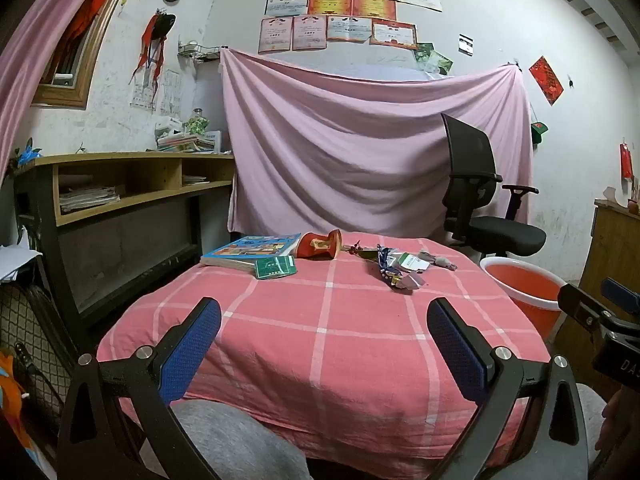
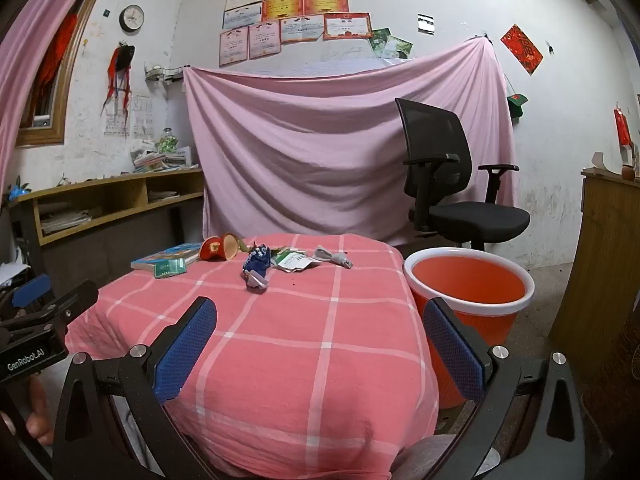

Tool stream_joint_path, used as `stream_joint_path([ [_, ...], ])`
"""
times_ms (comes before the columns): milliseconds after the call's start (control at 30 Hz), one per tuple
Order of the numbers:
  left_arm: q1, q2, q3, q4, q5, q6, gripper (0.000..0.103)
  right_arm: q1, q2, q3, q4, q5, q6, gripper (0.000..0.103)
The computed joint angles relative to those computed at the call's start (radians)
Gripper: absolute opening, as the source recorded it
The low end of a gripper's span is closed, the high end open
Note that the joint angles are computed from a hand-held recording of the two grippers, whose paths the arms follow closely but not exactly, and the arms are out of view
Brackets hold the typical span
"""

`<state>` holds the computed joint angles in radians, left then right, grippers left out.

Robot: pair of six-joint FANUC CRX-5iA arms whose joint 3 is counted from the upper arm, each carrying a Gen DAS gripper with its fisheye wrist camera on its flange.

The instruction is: Collect trash

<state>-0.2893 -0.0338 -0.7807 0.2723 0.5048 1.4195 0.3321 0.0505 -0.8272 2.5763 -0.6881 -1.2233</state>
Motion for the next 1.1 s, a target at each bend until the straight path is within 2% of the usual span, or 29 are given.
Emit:
stream_joint_path([
  [1100, 0.001, -0.001, 0.001, -0.002, -0.004, 0.005, 0.101, -0.007, -0.003, 0.000, 0.007, 0.008, -0.007, 0.103],
])
